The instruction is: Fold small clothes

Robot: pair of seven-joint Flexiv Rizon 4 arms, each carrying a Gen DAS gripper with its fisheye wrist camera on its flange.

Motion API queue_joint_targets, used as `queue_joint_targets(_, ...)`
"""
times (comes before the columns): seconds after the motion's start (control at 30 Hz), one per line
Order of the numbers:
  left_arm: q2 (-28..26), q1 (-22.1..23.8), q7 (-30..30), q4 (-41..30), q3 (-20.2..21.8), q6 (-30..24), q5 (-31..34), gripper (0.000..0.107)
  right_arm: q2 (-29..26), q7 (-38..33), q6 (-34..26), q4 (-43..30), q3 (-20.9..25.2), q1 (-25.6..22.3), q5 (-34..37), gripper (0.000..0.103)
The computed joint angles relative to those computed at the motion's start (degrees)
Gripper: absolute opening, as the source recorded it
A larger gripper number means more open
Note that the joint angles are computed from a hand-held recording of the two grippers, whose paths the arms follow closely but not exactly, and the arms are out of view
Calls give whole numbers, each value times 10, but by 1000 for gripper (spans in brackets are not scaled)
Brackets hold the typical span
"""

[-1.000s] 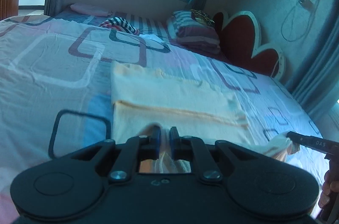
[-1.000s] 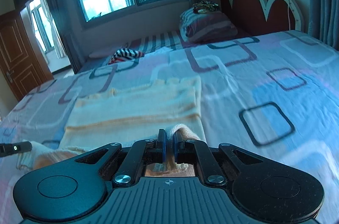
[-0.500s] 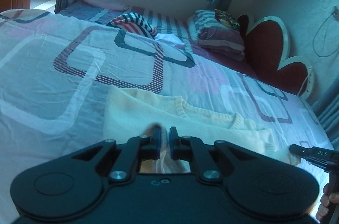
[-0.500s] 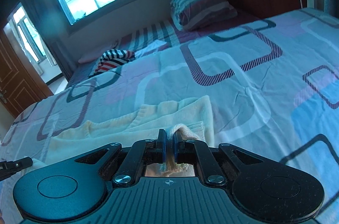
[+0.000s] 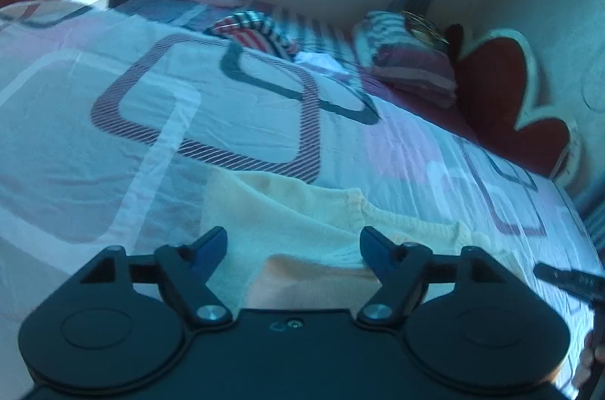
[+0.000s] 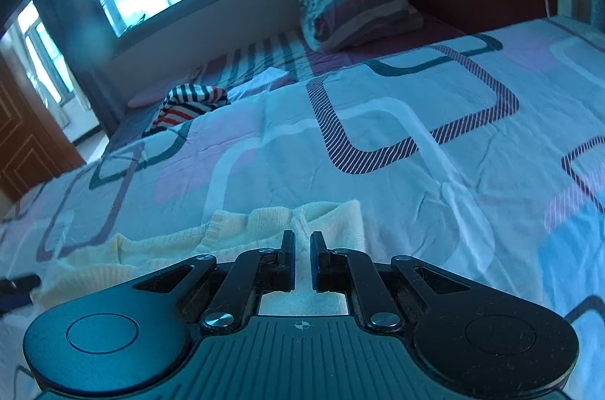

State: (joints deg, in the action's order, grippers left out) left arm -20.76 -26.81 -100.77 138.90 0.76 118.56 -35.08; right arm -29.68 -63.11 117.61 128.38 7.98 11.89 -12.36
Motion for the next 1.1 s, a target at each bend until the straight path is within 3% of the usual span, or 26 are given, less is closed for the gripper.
queue_joint_targets(0.07,3,27,4,-1,-12,-16,43,77,-8,5,-9,-5,17,-25,-28,33)
queue_joint_targets(0.1,2,39,4,-3,-17,-25,61,77,-11,4,-9,-6,16,-24,-29,57)
queue_joint_targets(0.13,0,49,2,-5,-21,-34,77,77,-15,-1,-2,-6,9,-14,-23,62)
queue_joint_targets(0.27,-6,134,-55,-3,-71,-27,183,77,-22,-14,3,-11,4,-7,-24,62)
queue_joint_targets(0.4,8,157,-82,9,-71,-8,242,82,-22,-28,6,-11,3,-7,-30,62)
queue_joint_targets(0.57,-3,134,-51,-16,-43,-52,246,80,-31,-30,-9,-17,12,-18,-46,62)
queue_joint_targets(0.6,-10,132,-49,-22,-42,-53,243,79,-33,-30,-9,-18,12,-16,-45,61)
queue_joint_targets(0.7,-29,114,-46,-37,-25,-58,221,76,-35,-30,-19,-23,18,-23,-55,45)
queue_joint_targets(0.8,-39,118,-40,-43,-25,-58,218,66,-37,-31,-24,-25,20,-28,-60,44)
queue_joint_targets(0.97,-47,144,-32,-50,-48,-61,246,19,-45,-23,-42,-34,31,-43,-72,34)
queue_joint_targets(1.0,-49,147,-31,-50,-51,-56,251,14,-46,-23,-43,-35,35,-49,-77,26)
queue_joint_targets(1.03,-51,149,-32,-49,-54,-49,256,7,-47,-25,-43,-35,36,-50,-80,11)
queue_joint_targets(1.1,-54,124,-26,-49,-37,-33,246,6,-46,-28,-47,-34,35,-48,-81,6)
